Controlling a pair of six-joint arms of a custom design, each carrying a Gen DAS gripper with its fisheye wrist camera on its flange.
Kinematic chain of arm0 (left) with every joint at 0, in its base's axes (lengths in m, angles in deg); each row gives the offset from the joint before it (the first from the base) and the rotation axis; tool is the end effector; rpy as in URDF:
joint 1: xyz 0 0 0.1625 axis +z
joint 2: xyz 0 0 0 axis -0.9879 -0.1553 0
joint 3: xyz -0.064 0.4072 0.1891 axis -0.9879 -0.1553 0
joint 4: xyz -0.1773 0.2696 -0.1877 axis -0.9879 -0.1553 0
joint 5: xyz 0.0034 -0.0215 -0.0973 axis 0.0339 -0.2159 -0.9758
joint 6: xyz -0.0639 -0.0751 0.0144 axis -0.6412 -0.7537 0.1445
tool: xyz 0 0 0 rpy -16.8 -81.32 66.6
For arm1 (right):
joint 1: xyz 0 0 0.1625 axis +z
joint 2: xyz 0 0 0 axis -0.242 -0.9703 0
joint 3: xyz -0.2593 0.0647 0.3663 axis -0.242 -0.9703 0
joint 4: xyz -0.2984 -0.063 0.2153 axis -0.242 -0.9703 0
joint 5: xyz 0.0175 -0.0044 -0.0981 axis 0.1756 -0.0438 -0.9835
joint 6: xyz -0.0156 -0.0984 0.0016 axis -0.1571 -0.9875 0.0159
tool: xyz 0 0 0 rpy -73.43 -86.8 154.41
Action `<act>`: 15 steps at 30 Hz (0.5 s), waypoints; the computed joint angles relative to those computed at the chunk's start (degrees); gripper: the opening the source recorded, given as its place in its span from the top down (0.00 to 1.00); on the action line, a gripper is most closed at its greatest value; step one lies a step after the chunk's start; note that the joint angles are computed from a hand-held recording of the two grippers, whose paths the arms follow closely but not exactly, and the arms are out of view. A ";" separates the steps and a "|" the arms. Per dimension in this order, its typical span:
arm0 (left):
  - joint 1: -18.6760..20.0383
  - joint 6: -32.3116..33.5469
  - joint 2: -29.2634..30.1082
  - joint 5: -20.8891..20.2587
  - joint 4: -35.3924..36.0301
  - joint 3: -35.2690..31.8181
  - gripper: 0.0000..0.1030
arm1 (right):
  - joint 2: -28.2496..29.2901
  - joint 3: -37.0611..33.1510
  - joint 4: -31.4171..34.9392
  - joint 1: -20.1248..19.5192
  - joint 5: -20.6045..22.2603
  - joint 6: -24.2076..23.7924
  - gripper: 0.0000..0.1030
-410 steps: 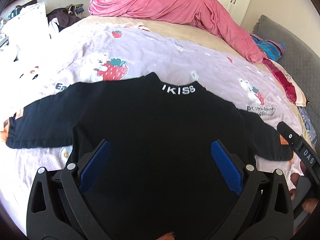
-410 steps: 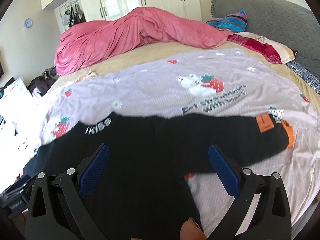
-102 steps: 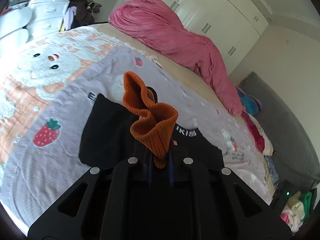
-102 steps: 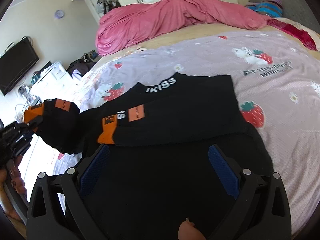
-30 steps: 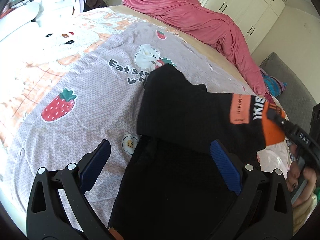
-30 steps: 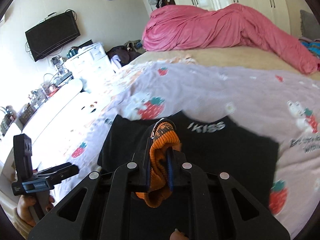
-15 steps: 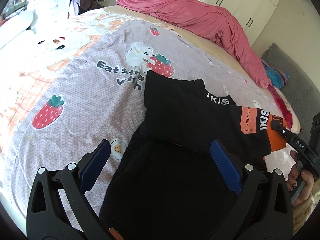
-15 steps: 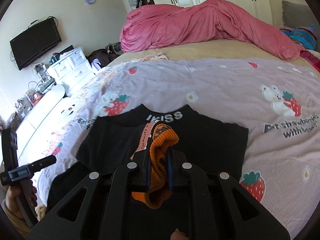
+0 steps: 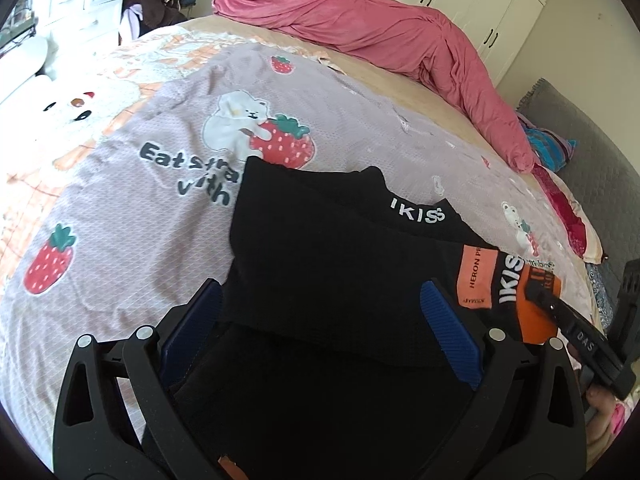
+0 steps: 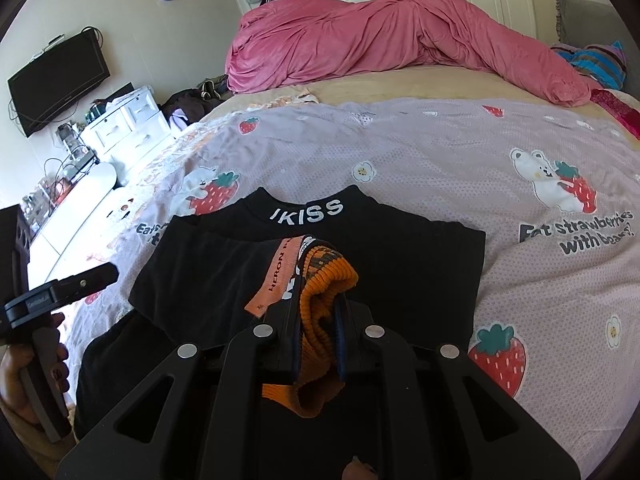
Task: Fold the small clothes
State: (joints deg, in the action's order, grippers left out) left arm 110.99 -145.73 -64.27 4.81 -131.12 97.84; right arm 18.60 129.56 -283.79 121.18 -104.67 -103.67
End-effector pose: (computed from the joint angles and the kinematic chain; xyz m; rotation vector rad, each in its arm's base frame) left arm -0.1048 -0.3064 0.2291 -0.0024 2.4305 -1.0226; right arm 0.2093 -0.3396 0.0777 0.7321 -2.5655 0.8292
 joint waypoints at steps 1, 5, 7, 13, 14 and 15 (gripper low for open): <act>0.39 0.63 0.81 -0.11 -0.71 -0.28 0.10 | 0.00 0.02 0.03 -0.01 -0.11 0.10 0.88; 2.03 3.72 4.09 -0.47 -4.78 -0.99 0.15 | 0.13 0.16 -0.56 0.02 -0.64 0.23 0.87; 2.96 5.27 5.33 -1.02 -6.81 -1.34 0.17 | 0.15 0.25 -0.82 0.03 -0.74 0.32 0.86; 5.71 9.47 9.18 -2.92 -12.34 -2.54 0.25 | 0.38 0.27 -3.01 0.77 -3.78 -0.04 0.84; 5.90 9.78 9.56 -3.19 -12.84 -2.59 0.25 | 0.41 0.27 -3.56 0.75 -4.26 -0.27 0.84; 6.04 10.28 9.96 -3.49 -13.56 -2.61 0.25 | 0.31 0.27 -4.12 0.80 -5.05 -0.30 0.84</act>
